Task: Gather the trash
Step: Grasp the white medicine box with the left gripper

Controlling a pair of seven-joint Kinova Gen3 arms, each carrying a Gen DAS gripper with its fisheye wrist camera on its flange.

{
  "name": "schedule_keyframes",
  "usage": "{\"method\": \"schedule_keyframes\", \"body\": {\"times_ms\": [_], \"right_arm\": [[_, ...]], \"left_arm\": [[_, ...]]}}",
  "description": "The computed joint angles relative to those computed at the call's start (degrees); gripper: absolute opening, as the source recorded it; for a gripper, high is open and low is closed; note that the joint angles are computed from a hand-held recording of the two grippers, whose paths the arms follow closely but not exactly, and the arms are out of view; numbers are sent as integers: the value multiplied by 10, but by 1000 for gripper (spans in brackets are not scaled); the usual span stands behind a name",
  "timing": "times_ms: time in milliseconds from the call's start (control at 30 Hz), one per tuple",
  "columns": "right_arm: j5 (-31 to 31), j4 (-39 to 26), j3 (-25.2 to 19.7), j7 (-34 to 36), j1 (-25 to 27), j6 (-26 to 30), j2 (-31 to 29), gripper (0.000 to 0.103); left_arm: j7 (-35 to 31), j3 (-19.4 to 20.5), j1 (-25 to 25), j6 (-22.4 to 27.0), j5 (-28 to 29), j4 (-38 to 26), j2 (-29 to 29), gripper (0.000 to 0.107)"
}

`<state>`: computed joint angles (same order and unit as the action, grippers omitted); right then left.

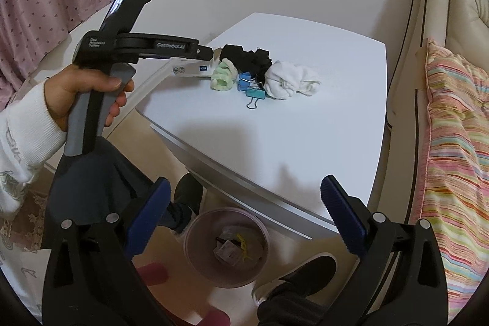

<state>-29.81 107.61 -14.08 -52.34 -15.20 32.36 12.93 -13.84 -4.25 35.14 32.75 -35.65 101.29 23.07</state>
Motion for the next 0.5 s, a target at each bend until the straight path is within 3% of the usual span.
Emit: {"method": "schedule_keyframes", "body": {"times_ms": [167, 367, 500], "right_arm": [[-5, -1, -1, 6, 4, 1, 2, 97], [-9, -2, -1, 11, 7, 3, 4, 97], [-11, -2, -2, 13, 8, 3, 6, 97]], "left_arm": [[-3, 2, -7, 3, 16, -13, 12, 80], [-10, -3, -7, 1, 20, -14, 15, 62], [-13, -7, -6, -13, 15, -2, 10, 62]]}}
